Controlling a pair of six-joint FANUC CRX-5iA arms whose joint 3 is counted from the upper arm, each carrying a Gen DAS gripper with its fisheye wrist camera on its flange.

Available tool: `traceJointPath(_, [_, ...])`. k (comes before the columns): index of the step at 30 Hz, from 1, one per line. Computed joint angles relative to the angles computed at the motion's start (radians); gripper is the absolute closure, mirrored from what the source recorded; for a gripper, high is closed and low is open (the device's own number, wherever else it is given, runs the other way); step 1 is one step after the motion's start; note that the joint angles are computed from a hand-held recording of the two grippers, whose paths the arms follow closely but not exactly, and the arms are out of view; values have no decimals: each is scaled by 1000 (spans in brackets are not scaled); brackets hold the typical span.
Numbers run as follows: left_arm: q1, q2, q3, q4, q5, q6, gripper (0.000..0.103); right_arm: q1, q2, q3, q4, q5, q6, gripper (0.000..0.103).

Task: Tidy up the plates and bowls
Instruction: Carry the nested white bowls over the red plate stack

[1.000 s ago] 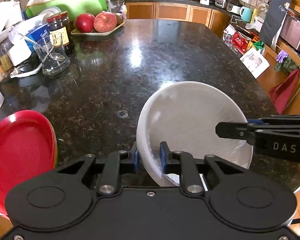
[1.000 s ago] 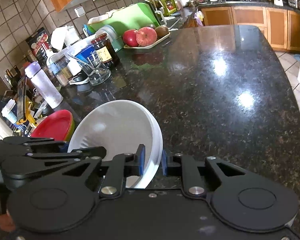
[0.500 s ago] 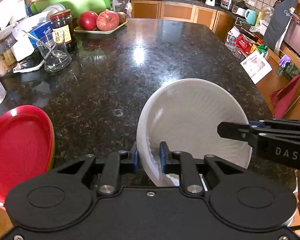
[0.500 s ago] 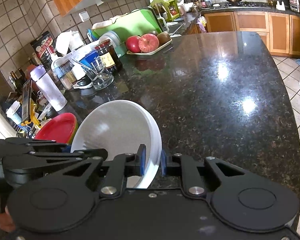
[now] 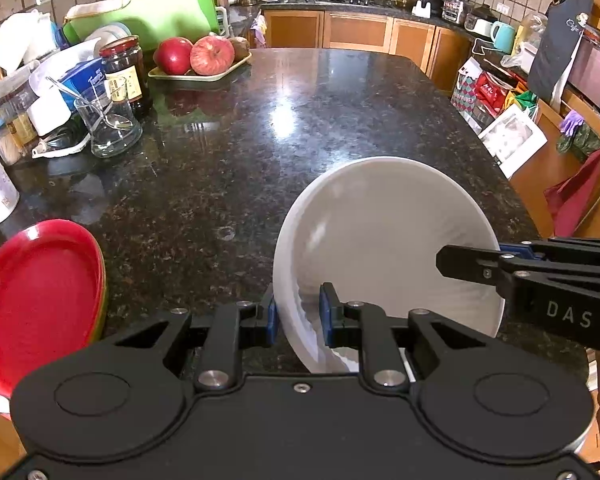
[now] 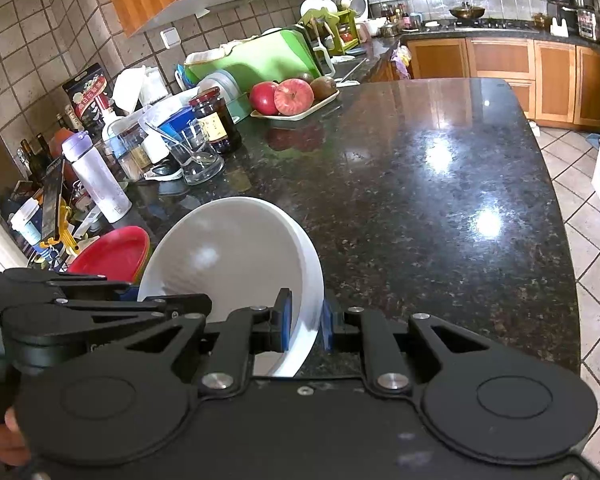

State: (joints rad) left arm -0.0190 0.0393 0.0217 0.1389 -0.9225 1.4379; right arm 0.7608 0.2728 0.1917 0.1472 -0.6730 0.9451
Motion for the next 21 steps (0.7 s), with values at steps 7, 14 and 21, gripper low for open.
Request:
traceJointPath(7, [32, -23, -34, 48, 12, -53, 76, 26, 1, -6, 59, 13, -55, 86])
traceJointPath(14, [110, -54, -75, 117, 23, -165, 76, 74, 57, 58, 127, 17, -131, 86])
traceJointPath(21, [234, -97, -102, 159, 5, -273, 76, 127, 169, 224, 100, 1, -117, 86])
